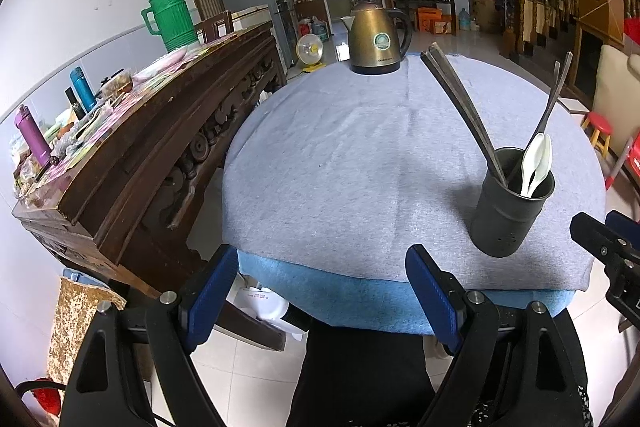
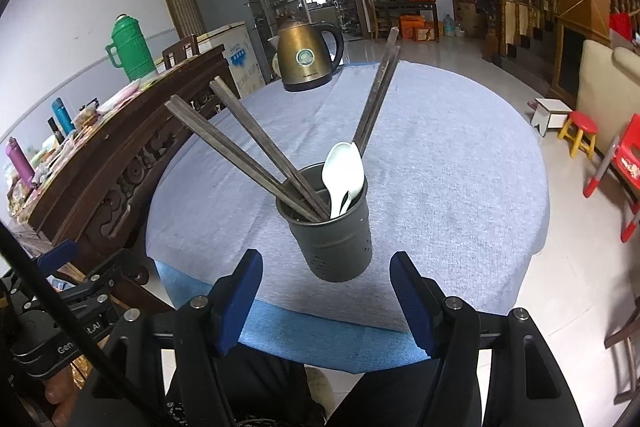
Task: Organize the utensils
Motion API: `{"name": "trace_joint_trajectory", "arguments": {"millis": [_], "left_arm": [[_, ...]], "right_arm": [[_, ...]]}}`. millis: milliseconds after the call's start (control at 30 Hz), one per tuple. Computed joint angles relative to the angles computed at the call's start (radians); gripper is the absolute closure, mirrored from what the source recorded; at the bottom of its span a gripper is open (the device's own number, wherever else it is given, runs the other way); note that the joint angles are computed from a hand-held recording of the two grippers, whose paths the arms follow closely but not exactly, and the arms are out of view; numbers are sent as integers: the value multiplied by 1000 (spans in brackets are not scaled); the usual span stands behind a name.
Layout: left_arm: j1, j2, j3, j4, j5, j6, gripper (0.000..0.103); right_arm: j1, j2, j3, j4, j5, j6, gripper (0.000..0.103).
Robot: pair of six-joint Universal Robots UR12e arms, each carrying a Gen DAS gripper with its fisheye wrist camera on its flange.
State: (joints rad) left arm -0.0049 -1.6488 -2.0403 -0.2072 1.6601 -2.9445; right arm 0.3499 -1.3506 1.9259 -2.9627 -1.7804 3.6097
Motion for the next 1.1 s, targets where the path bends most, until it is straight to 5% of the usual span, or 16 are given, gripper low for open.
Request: {"name": "trace_joint_trajectory", "arguments": {"millis": [1100], "left_arm": [[-7,-22,20,-26,-6,7,17]], "right_arm": [[-7,11,-11,25,11,-8,33]]}}
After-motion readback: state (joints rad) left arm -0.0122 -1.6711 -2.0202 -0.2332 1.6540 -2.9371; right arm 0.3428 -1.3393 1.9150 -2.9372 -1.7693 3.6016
